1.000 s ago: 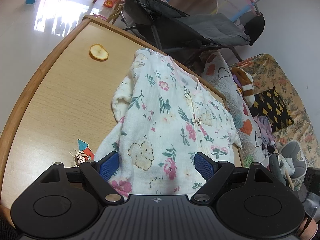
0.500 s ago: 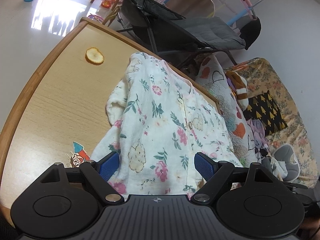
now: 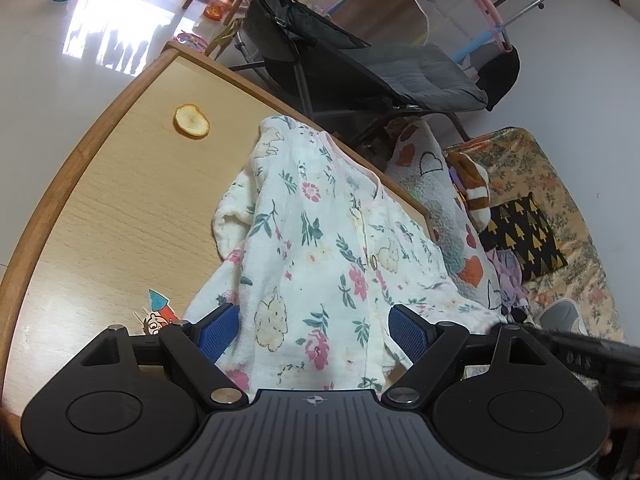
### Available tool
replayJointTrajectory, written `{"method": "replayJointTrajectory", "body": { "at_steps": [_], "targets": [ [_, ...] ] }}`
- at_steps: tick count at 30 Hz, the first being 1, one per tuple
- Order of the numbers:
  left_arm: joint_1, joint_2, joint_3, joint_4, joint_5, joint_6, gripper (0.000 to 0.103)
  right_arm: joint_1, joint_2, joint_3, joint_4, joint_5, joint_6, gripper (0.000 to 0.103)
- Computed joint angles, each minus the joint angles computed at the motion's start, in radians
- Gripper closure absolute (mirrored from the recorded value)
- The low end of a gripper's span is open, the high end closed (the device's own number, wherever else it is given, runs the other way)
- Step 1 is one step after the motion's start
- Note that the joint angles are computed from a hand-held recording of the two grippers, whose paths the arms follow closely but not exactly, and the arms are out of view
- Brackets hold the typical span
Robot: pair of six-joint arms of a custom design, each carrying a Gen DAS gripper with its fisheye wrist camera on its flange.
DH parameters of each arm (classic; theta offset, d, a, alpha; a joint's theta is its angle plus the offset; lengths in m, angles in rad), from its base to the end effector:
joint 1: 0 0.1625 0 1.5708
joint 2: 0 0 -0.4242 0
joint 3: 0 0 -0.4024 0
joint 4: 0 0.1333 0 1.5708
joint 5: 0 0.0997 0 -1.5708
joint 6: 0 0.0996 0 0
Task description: Fold clothes
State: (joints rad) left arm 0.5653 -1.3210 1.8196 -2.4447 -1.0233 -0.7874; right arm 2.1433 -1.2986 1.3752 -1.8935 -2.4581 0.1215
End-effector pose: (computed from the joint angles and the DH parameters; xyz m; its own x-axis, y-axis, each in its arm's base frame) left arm -0.3925 -0.4682 0.3385 -0.9931 0.0836 -0.0821 0.1162 0.7901 -0.6018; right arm 0.3870 -0.4969 0.5036 -0.6922 -0.0832 0.7169 -0.4448 0.8314 -0.3330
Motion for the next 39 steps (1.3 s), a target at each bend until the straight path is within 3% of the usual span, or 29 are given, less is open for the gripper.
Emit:
{"method": "replayJointTrajectory", "body": {
  "at_steps": [8,15,20,24,26,29,33,39],
  "targets": [
    [0.003,-0.001,-0.001,0.009,0.003,-0.01,0.02,-0.055,0.097,-0.076,-0.022,0.069,-0.062,0.098],
    [0.008,0.002,-0.005,0.022,0.004,-0.018,0.02,-0.096,0.126,-0.045,-0.128,0.092,-0.137,0.097],
    [0.013,0.007,-0.011,0.039,-0.001,-0.023,0.02,-0.111,0.105,-0.003,-0.19,0.08,-0.189,0.091],
    [0.018,0.012,-0.016,0.051,-0.002,-0.029,0.02,-0.108,0.064,0.056,-0.364,0.122,-0.309,0.081],
    [0.02,0.015,-0.018,0.054,-0.003,-0.03,0.02,-0.099,0.049,0.086,-0.488,0.126,-0.379,0.07],
    [0.021,0.019,-0.022,0.065,-0.006,-0.029,0.02,-0.087,0.043,0.089,-0.552,0.113,-0.434,0.068],
    [0.017,0.026,-0.03,0.074,-0.004,-0.035,0.02,-0.072,0.029,0.092,-0.549,0.059,-0.416,0.068],
    [0.022,0.03,-0.03,0.064,-0.007,-0.03,0.02,-0.055,-0.047,0.148,-0.401,0.034,-0.274,0.068]
  ]
}}
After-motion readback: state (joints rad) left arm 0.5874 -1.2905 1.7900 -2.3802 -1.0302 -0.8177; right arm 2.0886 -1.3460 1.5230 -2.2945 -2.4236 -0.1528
